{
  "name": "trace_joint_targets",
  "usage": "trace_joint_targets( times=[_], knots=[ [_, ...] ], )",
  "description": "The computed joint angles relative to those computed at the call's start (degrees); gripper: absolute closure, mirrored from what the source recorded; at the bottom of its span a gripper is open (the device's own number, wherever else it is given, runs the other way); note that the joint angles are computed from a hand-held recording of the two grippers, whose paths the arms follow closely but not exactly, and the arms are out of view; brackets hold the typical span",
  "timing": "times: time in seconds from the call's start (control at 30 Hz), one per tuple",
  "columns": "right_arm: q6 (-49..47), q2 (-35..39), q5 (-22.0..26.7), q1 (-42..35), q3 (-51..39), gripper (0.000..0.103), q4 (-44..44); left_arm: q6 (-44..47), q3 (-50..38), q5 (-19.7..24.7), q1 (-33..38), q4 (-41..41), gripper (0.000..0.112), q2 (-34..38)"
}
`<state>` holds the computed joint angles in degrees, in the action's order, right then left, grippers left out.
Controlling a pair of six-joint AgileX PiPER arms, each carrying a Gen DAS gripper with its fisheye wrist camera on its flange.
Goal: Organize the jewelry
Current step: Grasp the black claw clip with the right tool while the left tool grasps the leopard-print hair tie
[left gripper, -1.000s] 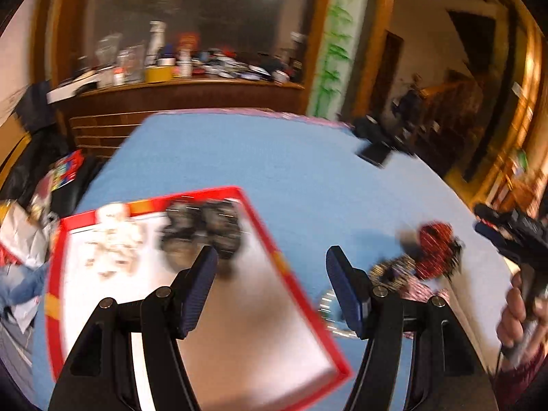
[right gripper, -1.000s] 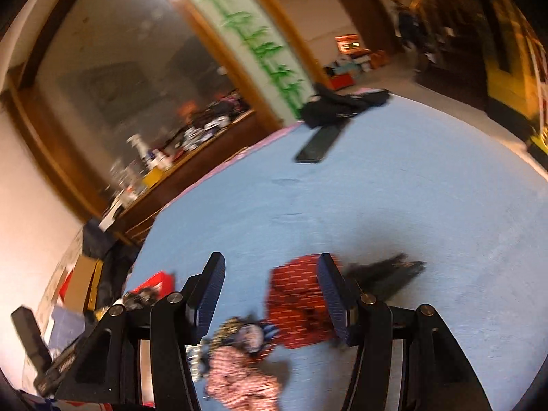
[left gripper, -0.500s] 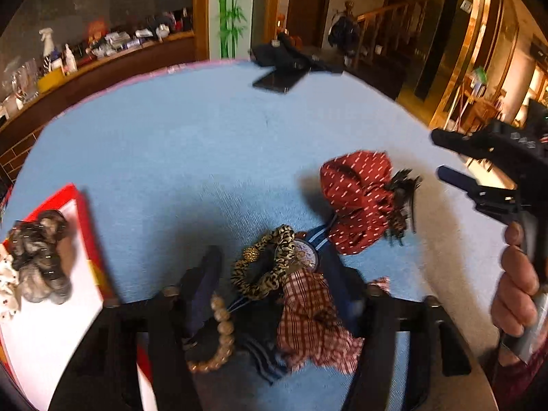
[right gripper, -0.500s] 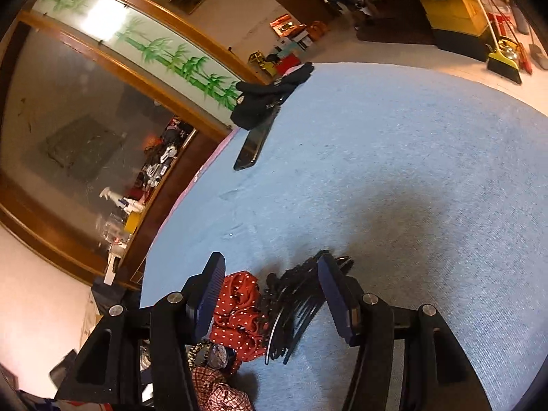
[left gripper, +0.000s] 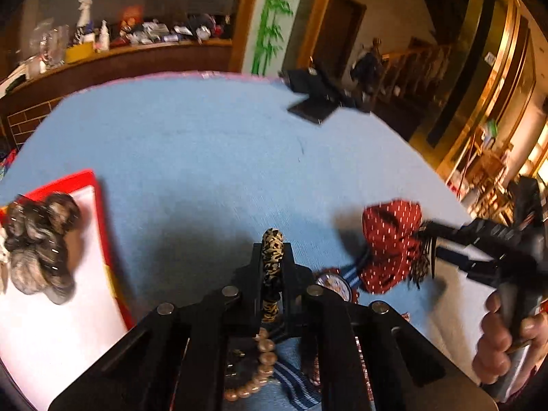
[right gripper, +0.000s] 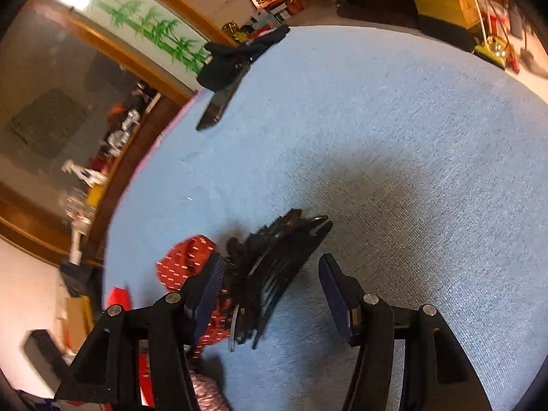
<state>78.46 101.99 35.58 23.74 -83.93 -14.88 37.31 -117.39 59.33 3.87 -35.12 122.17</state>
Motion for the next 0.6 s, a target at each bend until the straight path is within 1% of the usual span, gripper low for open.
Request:
trace_joint_targets(
  times=[0.03, 0.07, 0.1, 0.17, 0.2, 0.23, 0.27, 0.3, 0.37, 0.5, 0.57, 0.6],
  knots=[
    [-1.03, 1.06, 1.58, 0.13, -1.46, 0.045, 0.45, 0.65, 0.4, -0.71, 0.37, -0.61, 0.104, -0.36],
    [-3.11, 2.22, 2.73, 0.04, -2.85, 0.05, 1.96, 1.28, 1.03, -0.97, 0.77, -0.95, 0.104, -0.87],
    [-4.3, 2.81, 2.92, -0.02, -3.35, 0.056, 2.83, 1.98, 2.09, -1.55, 1.16, -1.34, 0.104, -1.59],
    [-4.08, 3.37, 3.25, 0.65, -4.35, 0.068, 0.84, 2.86, 3.59, -2.35, 1.73, -2.02, 0.104, -2.57],
    [-4.06, 3.29, 2.98, 0.94, -4.35, 0.081, 0.11, 3.09, 3.84, -2.43, 1.98, -2.42, 0.104, -2.71],
    [-2.72, 3.42, 4.46, 1.6, -5.13, 0.096, -2.17, 3.42, 4.27, -2.58, 2.29, -2.74, 0.104, -2.99],
    [0.4, 3.73, 8.23, 2.83, -6.37, 0.099, -6.74, 3.65, 4.68, -2.87, 2.44, -2.89, 0.104, -3.25],
    [2.24, 3.64, 9.71, 3.14, -6.55, 0.099, -9.05, 3.83, 4.84, -3.13, 2.48, -2.95, 0.104, -3.38],
    [6.45, 2.3, 10.07, 3.13, -4.78, 0.099, -12.16, 4.65, 5.82, -3.39, 2.84, -3.52, 0.104, -4.06],
    [6.78, 2.32, 11.46, 2.82, -4.81, 0.099, -11.87, 5.65, 6.97, -3.83, 2.45, -3.56, 0.104, -4.69],
    [4.6, 3.45, 13.07, 2.58, -6.49, 0.098, -10.48, 6.01, 7.42, -4.06, 2.21, -3.32, 0.104, -4.88],
    [3.11, 3.98, 13.07, 2.26, -7.04, 0.098, -9.14, 6.25, 7.74, -4.18, 2.16, -3.36, 0.104, -4.97]
  ],
)
